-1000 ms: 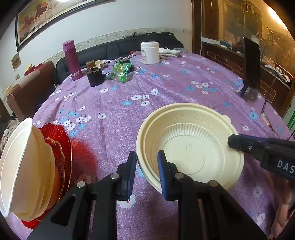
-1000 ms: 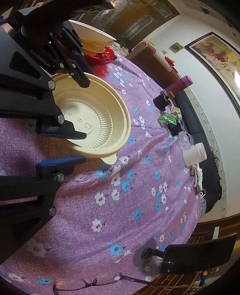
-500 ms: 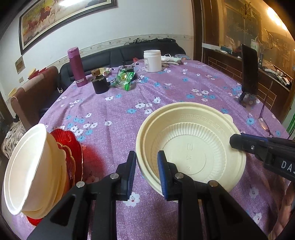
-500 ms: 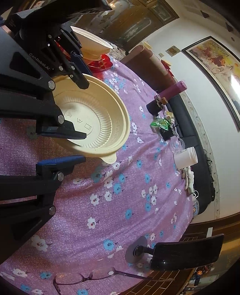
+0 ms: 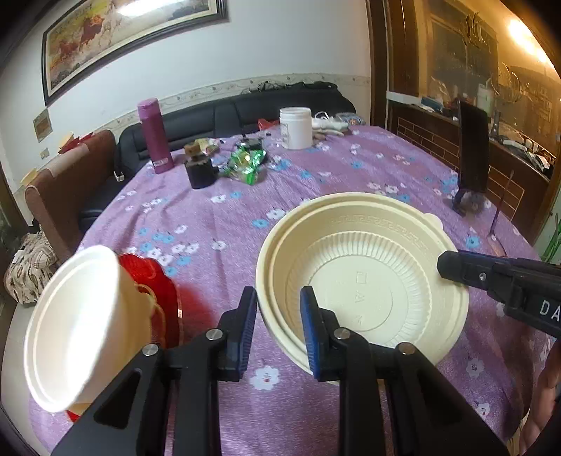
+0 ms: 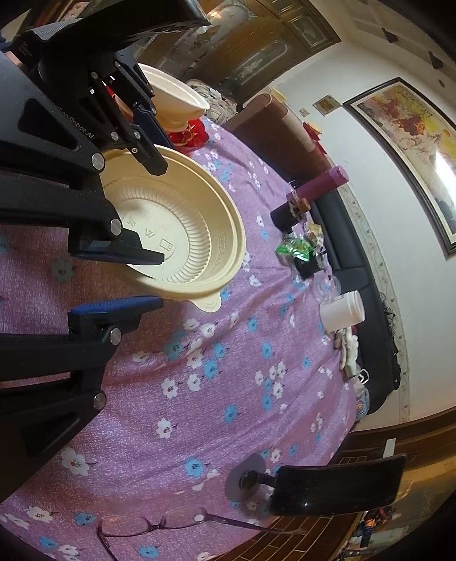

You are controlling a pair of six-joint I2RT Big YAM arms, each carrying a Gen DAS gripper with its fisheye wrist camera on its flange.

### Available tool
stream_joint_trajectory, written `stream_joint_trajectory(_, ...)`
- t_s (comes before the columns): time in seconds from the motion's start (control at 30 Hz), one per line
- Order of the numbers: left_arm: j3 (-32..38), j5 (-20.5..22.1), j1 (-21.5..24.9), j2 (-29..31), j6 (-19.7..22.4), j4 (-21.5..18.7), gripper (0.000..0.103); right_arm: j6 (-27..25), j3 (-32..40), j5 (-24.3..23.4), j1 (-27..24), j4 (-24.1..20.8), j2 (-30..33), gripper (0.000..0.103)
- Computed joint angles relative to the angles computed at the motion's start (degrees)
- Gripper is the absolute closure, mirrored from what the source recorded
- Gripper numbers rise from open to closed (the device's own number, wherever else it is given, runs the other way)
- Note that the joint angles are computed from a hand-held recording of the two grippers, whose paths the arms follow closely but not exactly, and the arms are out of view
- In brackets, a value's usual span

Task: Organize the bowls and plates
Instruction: 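Hold the cream bowl with the left gripper while the right gripper releases it, then carry the cream bowl over the stack and lower it onto the white bowl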

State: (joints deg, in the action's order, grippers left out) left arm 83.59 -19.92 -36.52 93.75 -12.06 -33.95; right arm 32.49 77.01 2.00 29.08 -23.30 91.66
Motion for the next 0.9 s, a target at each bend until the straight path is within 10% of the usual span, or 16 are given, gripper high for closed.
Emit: stream_joint_trajectory(0.9, -11.46, -4.45, 11.66, -16.62, -3.31, 1.98, 0.071, -5.24, 23.87, -6.37, 8.92, -5.0, 9.45, 0.081)
